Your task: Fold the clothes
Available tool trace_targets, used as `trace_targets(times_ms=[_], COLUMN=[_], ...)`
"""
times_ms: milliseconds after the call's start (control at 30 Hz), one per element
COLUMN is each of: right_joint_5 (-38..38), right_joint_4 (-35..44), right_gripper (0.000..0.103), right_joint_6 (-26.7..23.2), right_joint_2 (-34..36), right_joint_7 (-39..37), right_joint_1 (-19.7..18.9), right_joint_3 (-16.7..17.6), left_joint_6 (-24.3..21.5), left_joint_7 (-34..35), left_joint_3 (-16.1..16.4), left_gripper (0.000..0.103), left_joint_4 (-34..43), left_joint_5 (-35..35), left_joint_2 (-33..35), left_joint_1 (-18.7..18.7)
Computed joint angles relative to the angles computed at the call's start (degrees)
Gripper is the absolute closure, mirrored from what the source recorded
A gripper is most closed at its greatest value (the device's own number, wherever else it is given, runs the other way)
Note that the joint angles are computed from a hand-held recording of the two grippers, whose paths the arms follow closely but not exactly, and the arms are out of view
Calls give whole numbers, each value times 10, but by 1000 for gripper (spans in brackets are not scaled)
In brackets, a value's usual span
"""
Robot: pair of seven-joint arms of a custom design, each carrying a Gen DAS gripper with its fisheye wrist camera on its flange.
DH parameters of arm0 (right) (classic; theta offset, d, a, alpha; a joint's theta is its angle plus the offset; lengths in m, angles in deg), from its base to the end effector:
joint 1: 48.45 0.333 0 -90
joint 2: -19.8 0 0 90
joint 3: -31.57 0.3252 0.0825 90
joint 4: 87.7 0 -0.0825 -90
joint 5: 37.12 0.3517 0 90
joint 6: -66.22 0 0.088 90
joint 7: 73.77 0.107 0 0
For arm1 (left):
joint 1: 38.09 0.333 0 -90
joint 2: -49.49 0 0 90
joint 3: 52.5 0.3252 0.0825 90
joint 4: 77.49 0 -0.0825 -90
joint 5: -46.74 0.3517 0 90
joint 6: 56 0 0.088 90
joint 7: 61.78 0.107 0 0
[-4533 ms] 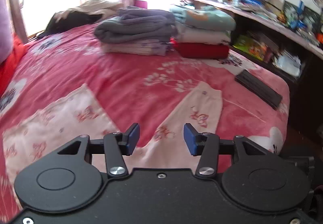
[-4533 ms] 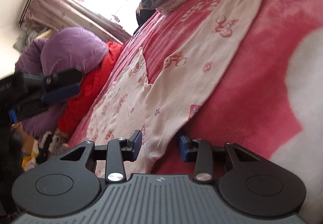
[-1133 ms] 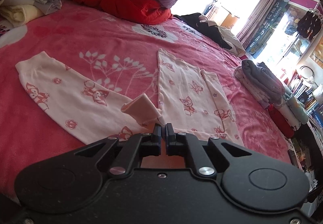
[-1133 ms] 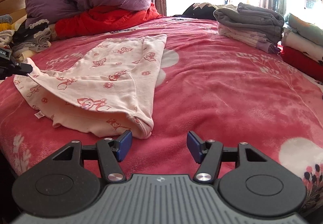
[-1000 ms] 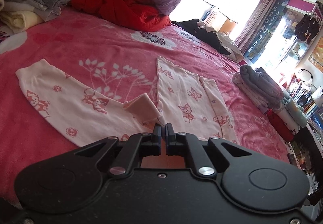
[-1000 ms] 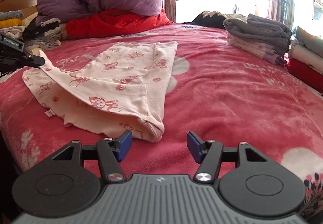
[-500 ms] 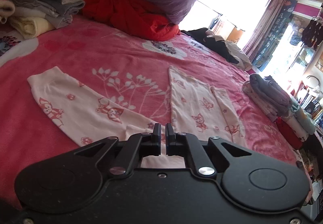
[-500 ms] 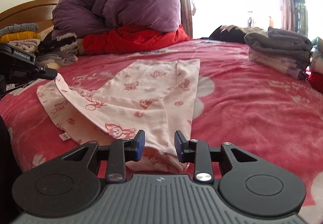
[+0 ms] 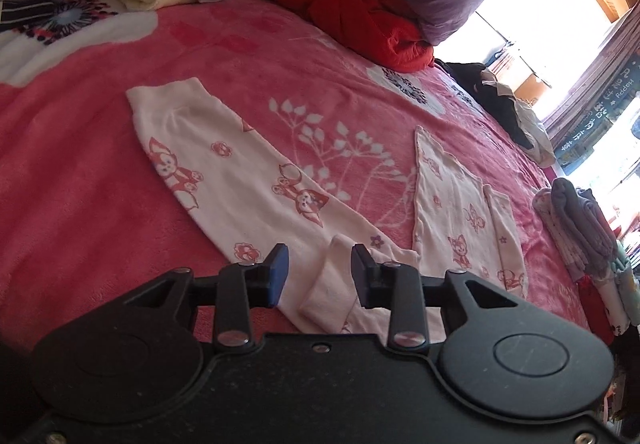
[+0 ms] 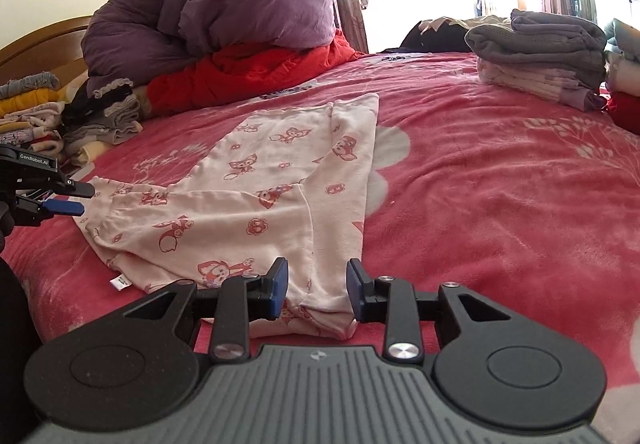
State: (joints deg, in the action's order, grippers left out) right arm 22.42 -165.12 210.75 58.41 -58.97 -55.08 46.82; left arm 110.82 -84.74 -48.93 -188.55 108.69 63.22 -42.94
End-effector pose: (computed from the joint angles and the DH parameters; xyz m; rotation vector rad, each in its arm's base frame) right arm 0.7434 0.0490 0.4097 -1.8937 0.9767 -0.2743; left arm 0.6101 -0.0705 0.4486 -2.3844 0.7475 -0.9931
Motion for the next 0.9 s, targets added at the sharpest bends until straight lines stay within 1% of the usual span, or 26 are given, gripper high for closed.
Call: trace_targets(times_ms=[100, 233, 267, 300, 333, 367, 400, 467, 500, 533, 600, 633, 667, 733, 767, 800, 833, 900], right_joint_5=[1, -1, 0, 1, 2, 4, 7, 7, -1, -15, -39, -48, -50, -55, -56, -55, -52, -40], right_joint_4=[1, 4, 4, 4, 5, 5, 6, 9, 13, 16, 14, 13, 11, 11, 11, 11, 10, 6], right_gripper=[69, 69, 69, 69, 69, 69, 69, 69, 69, 69, 68, 68, 68, 68, 68, 68, 68, 68], right_joint_6=[0, -1, -1, 0, 1, 2, 3, 0, -5, -8, -4, -2, -2, -4, -3, -3, -1, -2], right_joint_2=[2, 4, 4, 4, 4, 4, 5, 7, 10, 12, 12, 12, 11, 11, 10, 10, 10, 6], right_joint_7=[-2, 3, 3, 2, 3, 4, 3, 5, 13, 22, 33, 36, 35, 36, 38, 37, 32, 16], right_joint_1=[0, 1, 0, 0, -1, -1, -2, -3, 0, 5, 14, 16, 14, 11, 10, 8, 5, -2], right_joint_3=[2, 1, 2, 2, 3, 3, 4, 4, 0, -6, -14, -15, -12, -9, -7, -5, -1, 7], left_joint_6=[5, 4, -2, -16, -35, -45, -47, -55, -66, -78, -95, -99, -104, -116, -134, -152, -160, -153], left_joint_7=[49, 123, 157, 192, 216, 219, 201, 130, 106, 101, 113, 126, 141, 195, 213, 207, 191, 164], left_joint_3=[-8, -9, -13, -17, -17, -9, 6, 38, 42, 38, 24, 13, 3, -15, -18, -14, -8, -4], left_gripper=[71, 71, 76, 89, 96, 98, 99, 99, 99, 99, 99, 99, 99, 99, 97, 97, 97, 97], left_joint_4=[11, 33, 39, 45, 52, 56, 58, 65, 69, 74, 82, 85, 87, 93, 96, 98, 98, 98], left_joint_5=[-24, -61, -78, -97, -108, -100, -74, 20, 61, 78, 79, 67, 52, 2, -16, -12, 2, 32], left_joint_2=[13, 34, 39, 44, 47, 49, 48, 39, 35, 34, 39, 44, 48, 58, 61, 60, 58, 51], left_joint_1=[5, 0, 0, -2, -9, -20, -35, -65, -71, -71, -60, -51, -43, -28, -29, -37, -44, -48])
